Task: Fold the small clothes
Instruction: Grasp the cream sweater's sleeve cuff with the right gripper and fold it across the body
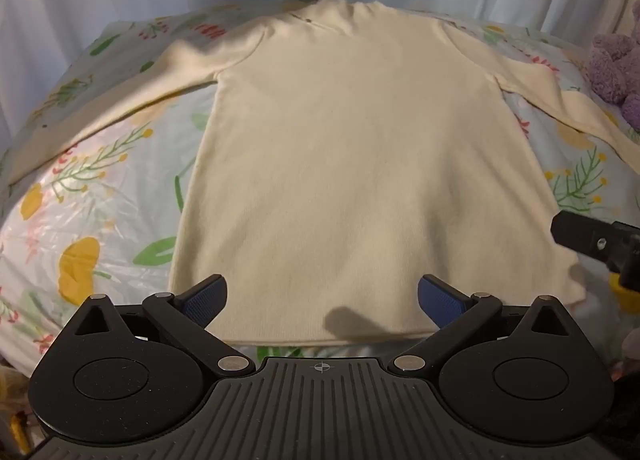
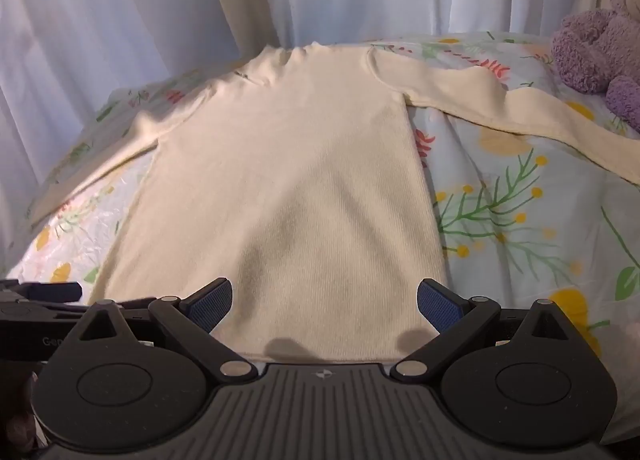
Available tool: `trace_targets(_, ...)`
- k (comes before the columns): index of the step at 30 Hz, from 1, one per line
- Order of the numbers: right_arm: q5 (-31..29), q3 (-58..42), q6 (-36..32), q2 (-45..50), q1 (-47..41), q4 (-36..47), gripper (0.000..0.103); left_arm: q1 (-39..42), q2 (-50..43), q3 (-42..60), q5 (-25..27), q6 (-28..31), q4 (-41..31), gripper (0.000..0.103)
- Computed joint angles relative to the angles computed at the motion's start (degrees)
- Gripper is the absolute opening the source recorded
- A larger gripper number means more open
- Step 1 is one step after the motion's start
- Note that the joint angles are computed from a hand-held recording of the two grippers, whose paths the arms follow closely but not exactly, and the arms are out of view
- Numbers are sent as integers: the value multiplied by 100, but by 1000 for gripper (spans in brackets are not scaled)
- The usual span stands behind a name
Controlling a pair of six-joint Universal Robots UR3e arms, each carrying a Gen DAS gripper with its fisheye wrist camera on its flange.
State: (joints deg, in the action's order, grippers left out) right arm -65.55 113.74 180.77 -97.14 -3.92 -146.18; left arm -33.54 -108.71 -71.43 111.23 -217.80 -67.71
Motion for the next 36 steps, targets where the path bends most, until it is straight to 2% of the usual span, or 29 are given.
trace_targets(2,946,707,471,89,-739,-1384,99,58,-36,35,0,-11,52,103)
trace_targets(3,1399,868,661,206,-1068,-1749,99,96,-71,81,-14,6,60,103)
trace_targets(5,2346,799,940,613,-1721,-1792,99,183,-168,190,-36,74,88,103)
trace_targets(6,2499,746,1194,800,-1905,-1872,99,229,-239,271,-27,104,82,103)
trace_targets(8,2242,597,1972,1219,-2087,-2306,99,334,-413,456,5,233,101,103)
trace_targets(10,1562,306,2572,1751,-2161,-2753,99,536,-759,768,111,520,188,103)
trace_targets(14,668,-86,3370,2694,-2350,-3841,95,818,-1173,848,198,1024,891,103)
trace_targets(16,275,-446,3789,3107,-2432,-3905,83,1016,-1323,832,20,1179,1238,103)
trace_targets(18,171,-743,4111,3515,-2569,-4100,65,1314,-1400,660,-423,1237,1688,103)
trace_targets(20,-353,-1105,4457,3779,-2564,-3975,47,1532,-1462,542,-789,1245,1981,103)
trace_targets(22,-882,-1380,4751,3957,-2490,-3793,45,1744,-1568,473,-1175,1222,2052,103)
trace_targets(23,-1067,-1522,4990,4097,-2470,-3767,40,1803,-1609,430,-1280,1212,2175,103)
trace_targets(28,-1387,-1679,5790,4462,-2569,-4110,35,2090,-1751,206,-1825,1070,2740,103)
trace_targets(29,-1441,-1723,5857,4557,-2576,-4221,35,2161,-1789,239,-2001,996,2675,103)
trace_targets(32,-1575,-1993,5802,4768,-2582,-4208,28,2144,-1830,276,-1930,1036,2711,103)
trace_targets(34,-1683,-2247,5577,4874,-2557,-3983,20,2074,-1937,476,-1771,1105,2568,103)
trace_targets(36,-1836,-2548,5052,4935,-2495,-3592,7,1935,-2075,731,-1510,1325,2350,103)
